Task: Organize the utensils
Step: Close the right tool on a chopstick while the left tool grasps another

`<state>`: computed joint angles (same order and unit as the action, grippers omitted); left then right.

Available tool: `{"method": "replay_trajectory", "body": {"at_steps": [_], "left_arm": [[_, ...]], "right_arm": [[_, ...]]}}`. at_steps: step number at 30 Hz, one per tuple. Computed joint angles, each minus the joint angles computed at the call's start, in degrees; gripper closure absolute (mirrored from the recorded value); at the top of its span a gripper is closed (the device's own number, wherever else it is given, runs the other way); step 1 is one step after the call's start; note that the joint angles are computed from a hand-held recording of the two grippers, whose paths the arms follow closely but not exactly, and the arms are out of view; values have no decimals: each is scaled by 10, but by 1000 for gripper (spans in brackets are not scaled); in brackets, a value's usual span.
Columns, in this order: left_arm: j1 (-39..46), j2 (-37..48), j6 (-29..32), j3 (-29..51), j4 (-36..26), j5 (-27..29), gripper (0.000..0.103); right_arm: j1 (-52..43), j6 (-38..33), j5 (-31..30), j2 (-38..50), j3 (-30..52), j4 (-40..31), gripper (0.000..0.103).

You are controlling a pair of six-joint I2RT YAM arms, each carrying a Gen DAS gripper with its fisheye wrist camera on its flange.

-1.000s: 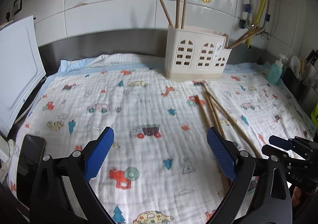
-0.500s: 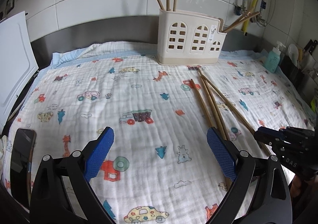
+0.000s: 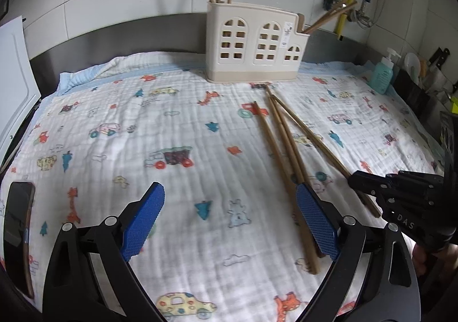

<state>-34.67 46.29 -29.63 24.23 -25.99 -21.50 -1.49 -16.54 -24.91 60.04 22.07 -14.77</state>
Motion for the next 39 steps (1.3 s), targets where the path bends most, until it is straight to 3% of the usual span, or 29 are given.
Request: {"method": "replay_trajectory", "body": {"at_steps": [13,22,33,39], "left_arm": [[-28,103,-41,16,68,47,62],[-46,151,-56,32,80,42,86],[-73,183,-67,47,81,19,90],[-52,205,-60,66,61,51,90]], "right_arm": [[-61,-36,-37,-4,-2,-22,96],[-76,-41,-59,3,-4,-20,96],[-86,-41,-73,6,-2,-23,96],[-86,-38,-76,6,-3,-23,96]]}}
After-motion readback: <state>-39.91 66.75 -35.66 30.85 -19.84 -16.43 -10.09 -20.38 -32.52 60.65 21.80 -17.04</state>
